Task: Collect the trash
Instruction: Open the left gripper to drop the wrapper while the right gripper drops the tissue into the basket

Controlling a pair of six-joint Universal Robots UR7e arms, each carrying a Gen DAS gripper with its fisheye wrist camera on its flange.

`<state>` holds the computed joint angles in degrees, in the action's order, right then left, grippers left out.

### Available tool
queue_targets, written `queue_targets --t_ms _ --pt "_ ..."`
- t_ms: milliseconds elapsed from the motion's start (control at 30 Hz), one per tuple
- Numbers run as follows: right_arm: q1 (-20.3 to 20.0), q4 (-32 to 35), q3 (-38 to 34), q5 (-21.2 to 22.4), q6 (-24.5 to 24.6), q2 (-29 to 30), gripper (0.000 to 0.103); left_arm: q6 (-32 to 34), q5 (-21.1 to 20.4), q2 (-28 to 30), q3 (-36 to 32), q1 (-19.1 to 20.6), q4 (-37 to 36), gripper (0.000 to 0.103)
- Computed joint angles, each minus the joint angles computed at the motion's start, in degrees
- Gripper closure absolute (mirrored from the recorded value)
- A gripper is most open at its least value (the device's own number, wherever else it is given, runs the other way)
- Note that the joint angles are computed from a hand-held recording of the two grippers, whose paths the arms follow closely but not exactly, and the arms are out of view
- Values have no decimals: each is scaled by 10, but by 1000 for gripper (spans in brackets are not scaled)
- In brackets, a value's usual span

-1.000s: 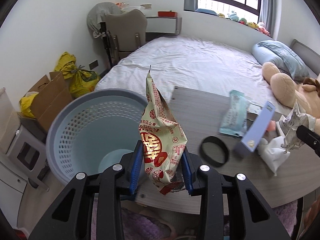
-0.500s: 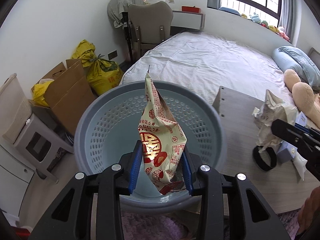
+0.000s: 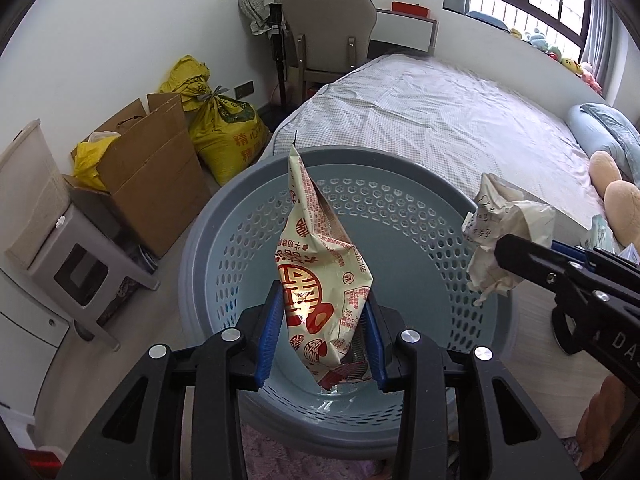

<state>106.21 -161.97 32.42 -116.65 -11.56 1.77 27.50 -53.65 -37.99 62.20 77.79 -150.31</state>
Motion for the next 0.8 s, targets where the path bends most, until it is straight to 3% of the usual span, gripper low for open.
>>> queue_targets --t_ms 133,233,367,800 --pt "-3 36 -48 3 6 22 78 -2 -2 9 -18 4 10 67" --pt "-4 44 -68 1 5 32 77 -4 -2 11 -23 5 14 61" --pt "-5 44 -79 3 9 37 54 -5 -5 9 -20 5 7 43" --pt "-2 26 -58 -17 5 30 54 4 24 8 0 -2 -51 36"
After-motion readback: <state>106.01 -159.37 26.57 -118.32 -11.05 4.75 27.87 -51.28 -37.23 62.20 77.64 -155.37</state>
